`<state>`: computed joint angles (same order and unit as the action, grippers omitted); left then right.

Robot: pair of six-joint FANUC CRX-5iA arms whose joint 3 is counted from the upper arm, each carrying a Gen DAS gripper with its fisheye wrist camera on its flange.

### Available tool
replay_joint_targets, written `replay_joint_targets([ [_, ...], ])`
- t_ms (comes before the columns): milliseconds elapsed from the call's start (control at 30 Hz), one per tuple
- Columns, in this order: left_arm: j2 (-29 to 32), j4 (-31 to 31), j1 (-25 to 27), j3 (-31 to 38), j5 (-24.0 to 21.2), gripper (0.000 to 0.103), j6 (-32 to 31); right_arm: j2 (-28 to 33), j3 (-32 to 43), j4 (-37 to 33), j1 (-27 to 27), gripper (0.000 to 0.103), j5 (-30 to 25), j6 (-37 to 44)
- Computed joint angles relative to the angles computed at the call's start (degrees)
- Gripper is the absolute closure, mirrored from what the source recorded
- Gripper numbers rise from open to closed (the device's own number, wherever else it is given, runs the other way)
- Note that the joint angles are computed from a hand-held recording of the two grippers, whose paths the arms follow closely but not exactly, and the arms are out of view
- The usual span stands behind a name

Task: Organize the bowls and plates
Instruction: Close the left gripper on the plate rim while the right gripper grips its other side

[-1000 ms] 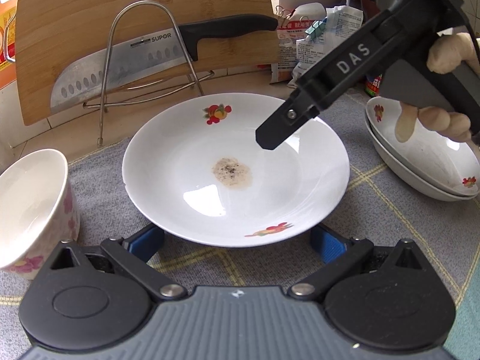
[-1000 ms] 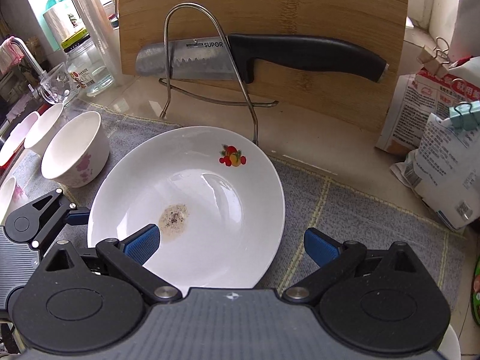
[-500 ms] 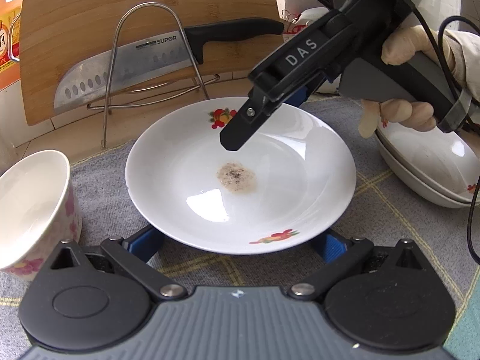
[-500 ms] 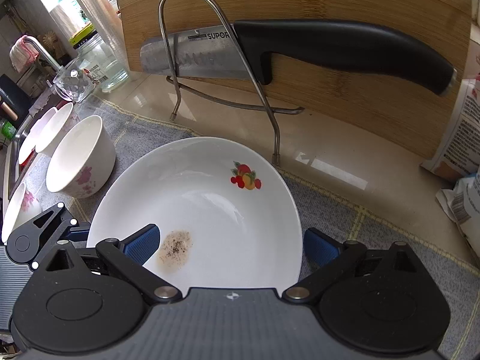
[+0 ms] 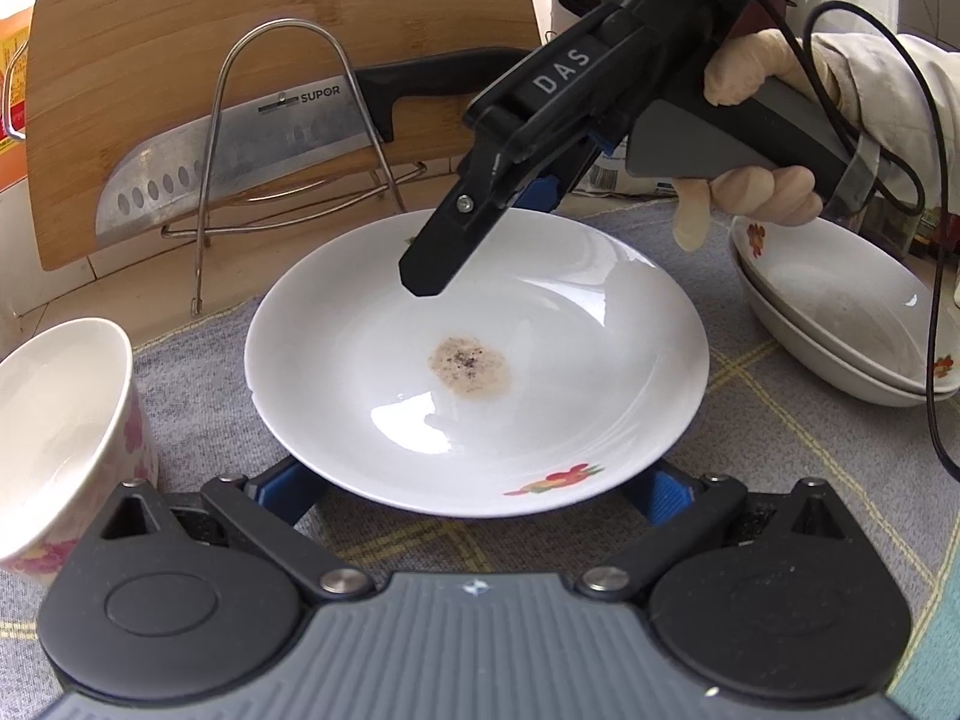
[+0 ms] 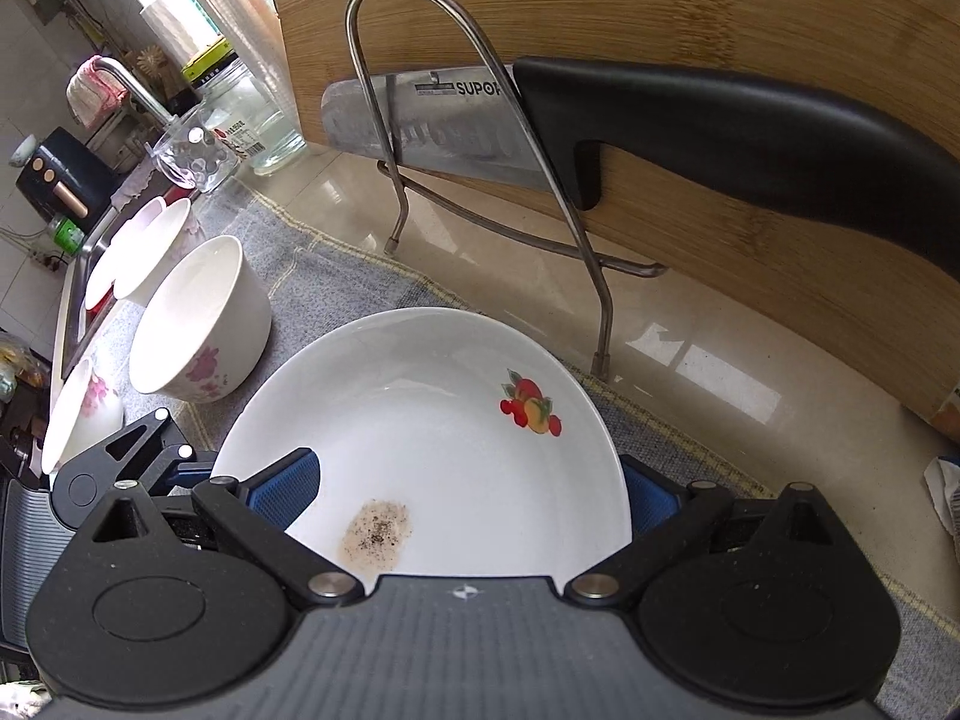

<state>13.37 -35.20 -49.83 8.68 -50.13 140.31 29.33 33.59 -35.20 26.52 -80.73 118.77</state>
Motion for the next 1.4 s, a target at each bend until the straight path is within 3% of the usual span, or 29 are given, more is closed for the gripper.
replay_joint_targets([
  [333, -0.1, 0.2, 0.2, -0.2, 0.6, 0.0, -0.5, 1.5, 2.6, -0.3, -0.1, 0.0, -3.5, 1.2],
  [833, 0.0, 0.9, 0.2, 0.3, -0.5, 0.001, -1.7, 0.2, 1.2, 0.5, 0.5, 0.0, -2.7, 1.0],
  [1400, -1.4, 1.8, -2.6, 0.8, -4.8, 0.001, -1.8, -4.6, -3.9, -0.1, 1.0, 0.0, -2.2, 1.4],
])
